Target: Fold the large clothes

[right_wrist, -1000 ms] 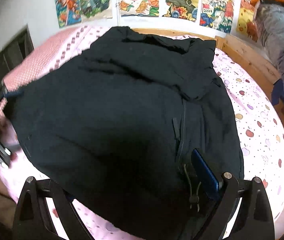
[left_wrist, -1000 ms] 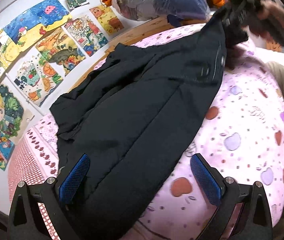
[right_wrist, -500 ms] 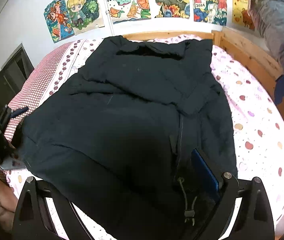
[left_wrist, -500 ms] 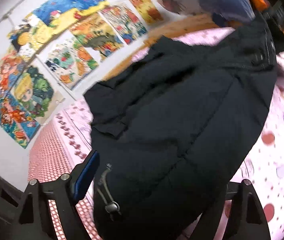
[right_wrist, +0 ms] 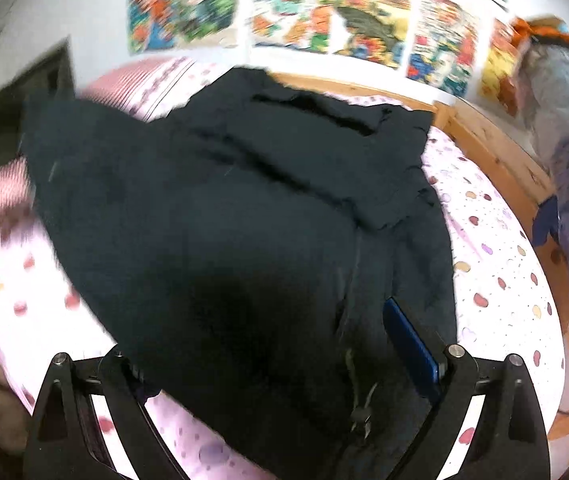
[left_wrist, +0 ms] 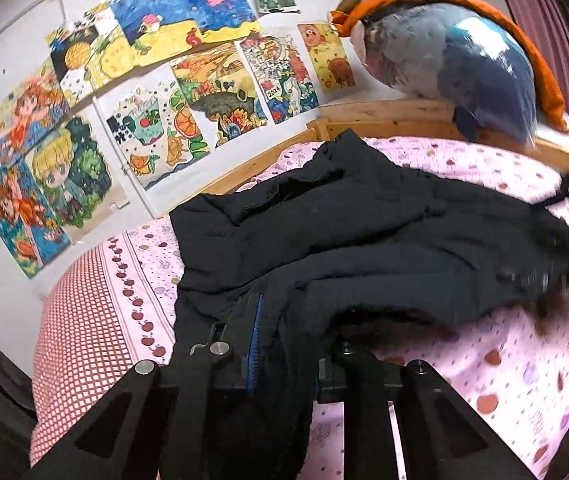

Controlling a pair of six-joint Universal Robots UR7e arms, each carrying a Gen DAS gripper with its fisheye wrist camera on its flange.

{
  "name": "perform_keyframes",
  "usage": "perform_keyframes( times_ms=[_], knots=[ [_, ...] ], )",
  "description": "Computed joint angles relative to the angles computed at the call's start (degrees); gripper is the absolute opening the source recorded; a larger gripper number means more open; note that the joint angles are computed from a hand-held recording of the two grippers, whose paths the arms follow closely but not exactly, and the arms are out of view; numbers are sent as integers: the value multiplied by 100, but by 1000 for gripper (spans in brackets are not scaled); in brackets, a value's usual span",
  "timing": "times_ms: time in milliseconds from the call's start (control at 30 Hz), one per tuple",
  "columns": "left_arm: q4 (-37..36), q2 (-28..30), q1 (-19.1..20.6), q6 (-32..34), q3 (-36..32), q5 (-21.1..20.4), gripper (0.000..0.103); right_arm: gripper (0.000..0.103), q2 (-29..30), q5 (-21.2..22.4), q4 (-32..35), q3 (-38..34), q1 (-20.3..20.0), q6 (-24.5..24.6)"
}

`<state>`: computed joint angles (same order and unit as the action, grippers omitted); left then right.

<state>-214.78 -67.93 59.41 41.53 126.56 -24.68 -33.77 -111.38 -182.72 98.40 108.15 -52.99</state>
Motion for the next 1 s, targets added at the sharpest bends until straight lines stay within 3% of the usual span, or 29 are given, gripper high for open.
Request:
perform_keyframes(
  times_ms=[67, 167, 233, 300, 333, 367, 433, 500, 700, 1000],
  knots=[
    [59, 24, 0, -122, -58, 55, 16, 93, 113, -177, -582, 217, 26, -411],
    [341, -105, 10, -415, -38, 23, 16, 93, 518, -510, -2144, 436, 65, -1449],
    [254, -135, -7, -374, 32, 33, 15, 92, 808, -572, -3269, 474, 62, -2174],
    [69, -142, -9, -208, 124, 20, 14, 87, 942, -536, -3952, 468, 61, -2489],
    [7, -140, -24, -147, 168, 25, 13, 69, 929, -510, -4055, 483, 72, -2461],
    [-21, -158, -26, -48, 251, -1, 12, 59, 829, -479, -3918, 518, 73, -2289],
    [-118, -149, -71, 145, 373, 21, 10, 29, 550, -320, -3398, 633, 68, -1790],
    [-57, -211, -127, 138, 476, 36, 9, 16, 371, -172, -3100, 700, 75, -1516],
    [73, -588, -393, -112, 724, 57, 8, 8, 109, 547, -3469, 935, -15, -1427],
    [-671, -996, -931, 475, 921, -32, 7, 8, -335, 1330, -3899, 1159, 86, -1096]
  ],
)
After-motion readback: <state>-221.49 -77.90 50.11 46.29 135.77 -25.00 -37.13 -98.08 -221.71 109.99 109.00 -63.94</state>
